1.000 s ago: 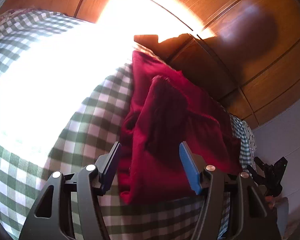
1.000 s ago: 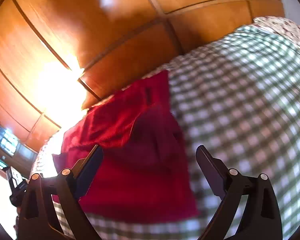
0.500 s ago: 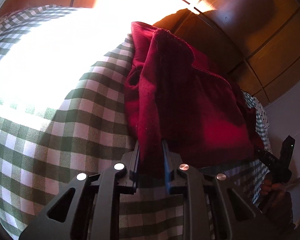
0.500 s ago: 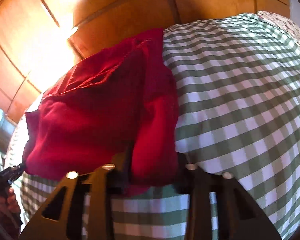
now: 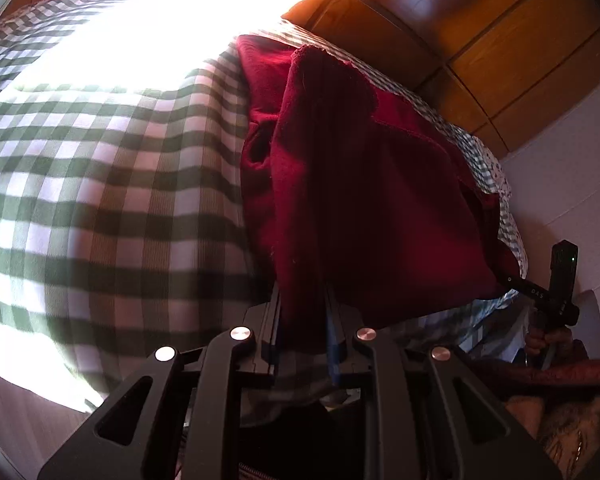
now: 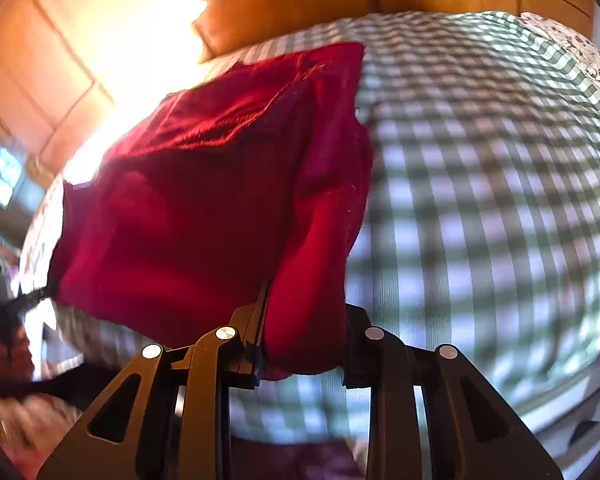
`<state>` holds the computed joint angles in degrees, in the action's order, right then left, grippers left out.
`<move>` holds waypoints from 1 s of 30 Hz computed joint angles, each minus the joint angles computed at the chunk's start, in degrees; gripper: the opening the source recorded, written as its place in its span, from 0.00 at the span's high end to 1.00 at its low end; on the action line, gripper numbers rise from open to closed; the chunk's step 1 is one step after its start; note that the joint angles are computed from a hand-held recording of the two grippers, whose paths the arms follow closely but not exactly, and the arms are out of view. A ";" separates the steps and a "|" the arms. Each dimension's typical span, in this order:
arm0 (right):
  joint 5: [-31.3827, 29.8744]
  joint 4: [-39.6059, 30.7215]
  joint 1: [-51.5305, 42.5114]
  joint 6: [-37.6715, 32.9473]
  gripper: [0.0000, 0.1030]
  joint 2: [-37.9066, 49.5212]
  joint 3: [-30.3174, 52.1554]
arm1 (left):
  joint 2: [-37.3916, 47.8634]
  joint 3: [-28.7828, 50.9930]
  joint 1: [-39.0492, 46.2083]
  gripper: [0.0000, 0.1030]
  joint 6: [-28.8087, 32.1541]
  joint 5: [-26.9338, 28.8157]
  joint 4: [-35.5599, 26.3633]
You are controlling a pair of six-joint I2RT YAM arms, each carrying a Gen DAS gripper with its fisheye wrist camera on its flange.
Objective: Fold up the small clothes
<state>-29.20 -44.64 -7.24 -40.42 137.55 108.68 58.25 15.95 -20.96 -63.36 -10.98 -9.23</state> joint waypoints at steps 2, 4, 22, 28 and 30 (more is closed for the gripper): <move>0.52 -0.99 -0.89 -2.36 0.75 -1.42 -2.29 | -1.80 0.69 0.92 0.77 0.72 -0.24 -2.74; 0.08 -1.59 -1.09 -2.61 0.70 -1.65 -2.07 | -5.69 0.81 3.88 0.67 2.53 -1.45 -6.42; 4.75 9.54 6.50 7.32 0.80 5.28 11.57 | 18.47 13.68 21.00 0.91 22.37 2.28 7.62; 1.73 11.05 4.85 6.46 0.92 -1.31 4.80 | 8.56 10.09 20.67 0.93 22.42 1.72 6.89; 0.13 11.27 4.74 6.72 0.92 -3.34 3.89 | 4.04 9.03 22.30 0.93 23.22 2.71 5.34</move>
